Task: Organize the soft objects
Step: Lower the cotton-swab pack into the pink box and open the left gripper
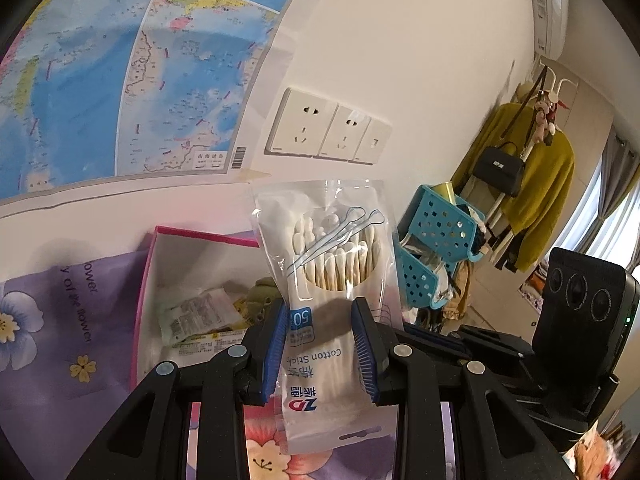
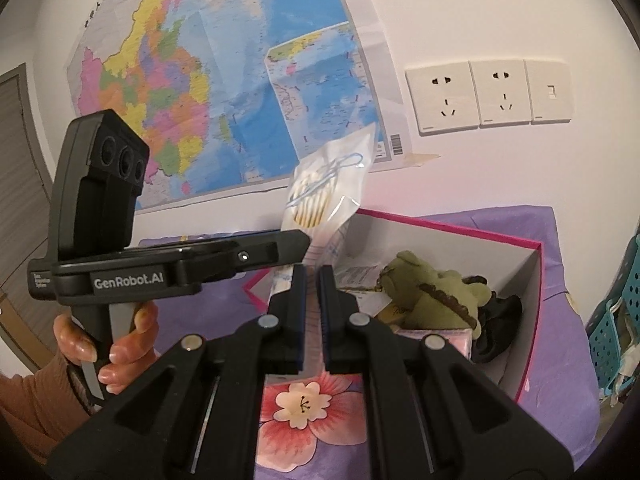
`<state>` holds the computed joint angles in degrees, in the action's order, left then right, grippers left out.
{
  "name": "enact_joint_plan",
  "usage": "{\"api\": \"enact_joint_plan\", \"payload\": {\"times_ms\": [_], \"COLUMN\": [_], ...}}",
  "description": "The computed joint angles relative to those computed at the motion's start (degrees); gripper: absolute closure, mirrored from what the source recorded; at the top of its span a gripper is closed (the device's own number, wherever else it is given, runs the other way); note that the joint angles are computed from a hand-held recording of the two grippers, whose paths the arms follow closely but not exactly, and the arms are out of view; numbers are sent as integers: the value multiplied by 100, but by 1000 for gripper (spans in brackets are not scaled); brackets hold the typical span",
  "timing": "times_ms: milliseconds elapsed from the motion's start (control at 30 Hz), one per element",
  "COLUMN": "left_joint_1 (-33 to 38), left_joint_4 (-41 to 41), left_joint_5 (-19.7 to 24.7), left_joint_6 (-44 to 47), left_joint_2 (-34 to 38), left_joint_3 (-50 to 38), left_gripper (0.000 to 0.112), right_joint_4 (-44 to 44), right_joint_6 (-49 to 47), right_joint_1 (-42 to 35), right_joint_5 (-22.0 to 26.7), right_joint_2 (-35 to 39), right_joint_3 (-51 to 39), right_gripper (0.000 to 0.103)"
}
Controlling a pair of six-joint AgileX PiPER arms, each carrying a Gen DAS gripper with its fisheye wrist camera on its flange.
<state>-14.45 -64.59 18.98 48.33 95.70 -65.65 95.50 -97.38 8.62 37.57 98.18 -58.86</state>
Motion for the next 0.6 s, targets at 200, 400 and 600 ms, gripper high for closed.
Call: {"api": "enact_joint_plan", "payload": {"times_ms": [200,400,600], "left_joint_1": [-91,-77,-69], "left_joint_4": [297,512,768], "left_joint_5": [-153,-116,-85], "left_joint_6": [-320,-647,-942], "left_joint_2": [174,402,594], "left_joint_3": [-161,-413,-629], "left_gripper": [81,81,81], "right_joint_4": [-147,-238,-400], "right_joint_6": [223,404,629], "right_joint_1": [-25,-38,-57], "right_joint_5": [-61,-113,-145], "right_joint_2": [202,391,572], "right_joint_3": [-272,-488,-726], "right_gripper": [94,94,94]}}
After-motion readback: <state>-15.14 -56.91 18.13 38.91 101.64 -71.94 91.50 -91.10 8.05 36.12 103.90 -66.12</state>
